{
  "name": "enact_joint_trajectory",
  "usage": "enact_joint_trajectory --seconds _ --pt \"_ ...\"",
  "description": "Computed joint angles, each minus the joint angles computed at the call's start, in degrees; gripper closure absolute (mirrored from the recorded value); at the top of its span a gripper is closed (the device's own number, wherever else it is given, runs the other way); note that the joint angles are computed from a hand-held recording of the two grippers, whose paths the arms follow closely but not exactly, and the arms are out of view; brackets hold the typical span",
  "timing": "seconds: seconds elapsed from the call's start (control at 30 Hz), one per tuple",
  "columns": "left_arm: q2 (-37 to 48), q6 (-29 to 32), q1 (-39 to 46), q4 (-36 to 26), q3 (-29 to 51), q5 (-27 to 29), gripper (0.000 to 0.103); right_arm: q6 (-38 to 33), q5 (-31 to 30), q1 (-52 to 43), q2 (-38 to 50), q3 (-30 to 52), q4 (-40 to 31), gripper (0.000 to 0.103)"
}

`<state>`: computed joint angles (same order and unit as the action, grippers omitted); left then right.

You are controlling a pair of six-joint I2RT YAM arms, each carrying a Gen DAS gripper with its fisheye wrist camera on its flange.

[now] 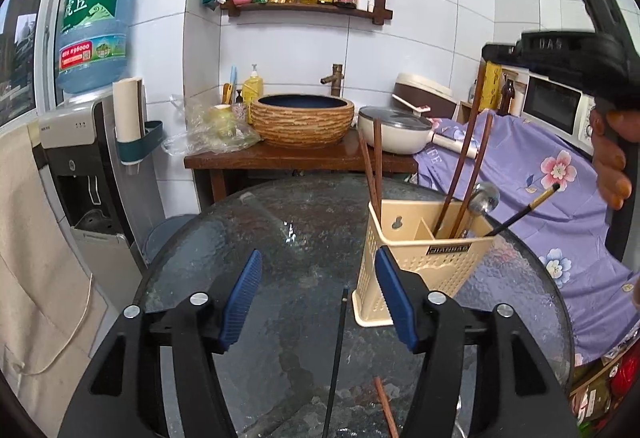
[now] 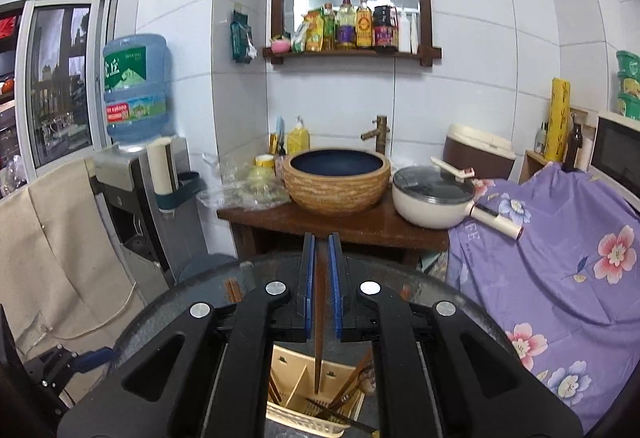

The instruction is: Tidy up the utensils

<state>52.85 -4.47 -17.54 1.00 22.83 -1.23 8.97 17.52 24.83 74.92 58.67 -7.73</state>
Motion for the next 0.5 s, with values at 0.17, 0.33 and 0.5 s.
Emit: enact_joint_trajectory --seconds 0.17,0.33,0.5 --pt "2.6 -0.2 -0.2 1.7 -1.7 0.3 0.038 0.4 -0.2 0.0 1.6 -3.0 2.2 0.095" --pt "4.2 -0.6 -0.3 3.3 -3.4 0.3 0.037 0.1 -0.4 0.0 1.4 -5.6 4.8 0.095" --pt "6.6 -0.8 0.3 5.7 -5.0 0.7 0.030 0.7 -0.9 0.9 -2.0 -11.4 8.4 0.050"
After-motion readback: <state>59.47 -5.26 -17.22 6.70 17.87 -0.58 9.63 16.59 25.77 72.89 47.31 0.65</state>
